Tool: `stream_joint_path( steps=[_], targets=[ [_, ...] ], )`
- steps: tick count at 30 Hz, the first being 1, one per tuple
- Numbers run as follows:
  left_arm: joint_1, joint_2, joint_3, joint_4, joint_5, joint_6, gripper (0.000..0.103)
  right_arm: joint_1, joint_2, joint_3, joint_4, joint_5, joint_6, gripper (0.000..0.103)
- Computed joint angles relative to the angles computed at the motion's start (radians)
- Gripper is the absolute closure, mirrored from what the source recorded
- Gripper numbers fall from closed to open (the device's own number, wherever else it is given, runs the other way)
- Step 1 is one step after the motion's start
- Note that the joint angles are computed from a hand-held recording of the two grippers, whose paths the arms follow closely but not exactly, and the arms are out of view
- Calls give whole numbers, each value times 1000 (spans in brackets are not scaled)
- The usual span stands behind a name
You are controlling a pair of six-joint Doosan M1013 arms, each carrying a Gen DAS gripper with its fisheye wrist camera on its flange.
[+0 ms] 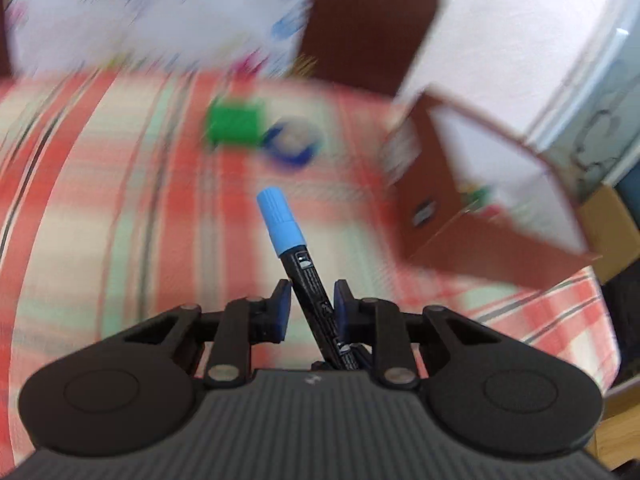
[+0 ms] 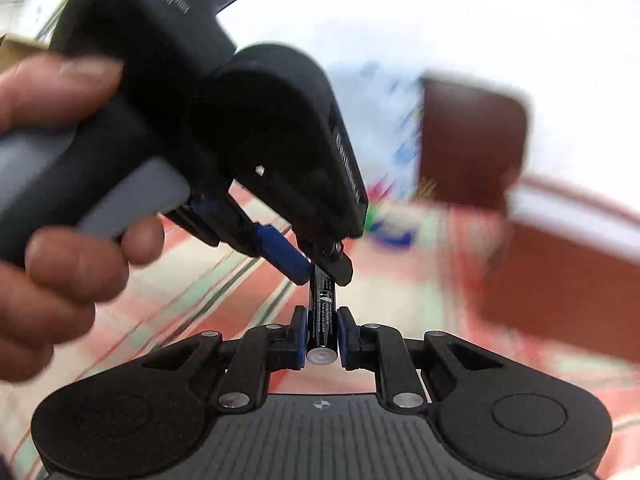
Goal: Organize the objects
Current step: 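Carry the marker into the brown box and release it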
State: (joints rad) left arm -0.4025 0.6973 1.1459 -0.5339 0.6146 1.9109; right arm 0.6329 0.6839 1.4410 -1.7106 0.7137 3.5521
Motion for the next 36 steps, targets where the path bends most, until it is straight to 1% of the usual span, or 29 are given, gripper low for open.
stream_joint_path(
  steps=[2, 4, 7, 10, 12, 14, 15, 16, 17, 19, 21, 22, 24, 27, 30, 33, 35, 36],
  targets=[
    [-20, 5, -39, -52, -8, 78, 80, -11, -17, 19, -50, 73, 58, 88],
    [-42, 25, -98, -79, 6, 132, 80, -28, -30, 34, -78, 132, 106, 88],
    [-73, 79, -210, -83, 51, 143, 81, -60, -41, 48, -77, 189, 151, 88],
    [-98, 135, -306, -82, 94, 150, 82, -95, -52, 65, -76, 193, 180, 88],
    [-108, 176, -372, -82, 134, 149, 82, -117, -49, 64, -60, 198, 167, 88],
    [-117, 213, -433, -57, 180, 131, 79, -140, -39, 49, -17, 188, 118, 83],
    [-124, 223, -444, -10, 173, 102, 74, -150, -34, 38, 19, 181, 87, 70],
    [-130, 229, -450, 52, 160, 59, 72, -156, -32, 40, 18, 181, 104, 64],
    [-133, 235, -458, 87, 158, 34, 71, -160, -33, 49, 0, 183, 140, 65],
    [-127, 234, -445, 68, 144, 61, 71, -161, -32, 58, -20, 195, 183, 65],
    [-125, 214, -407, 80, 103, 72, 71, -163, -30, 60, -18, 194, 207, 65],
    [-124, 209, -400, 77, 95, 76, 71, -163, -29, 60, -18, 194, 221, 65],
    [-116, 187, -367, 43, 72, 105, 71, -160, -31, 63, -25, 206, 239, 65],
    [-103, 136, -281, -28, -10, 198, 69, -143, -36, 72, -47, 257, 285, 65],
    [-84, 84, -190, -75, -95, 258, 67, -125, -51, 89, -86, 269, 324, 64],
    [-58, 47, -120, -35, -153, 209, 61, -96, -60, 99, -134, 256, 337, 64],
    [-41, 38, -91, 51, -168, 134, 58, -90, -68, 105, -172, 205, 352, 63],
    [-34, 39, -83, 117, -170, 75, 58, -89, -64, 94, -184, 161, 356, 61]
  ],
)
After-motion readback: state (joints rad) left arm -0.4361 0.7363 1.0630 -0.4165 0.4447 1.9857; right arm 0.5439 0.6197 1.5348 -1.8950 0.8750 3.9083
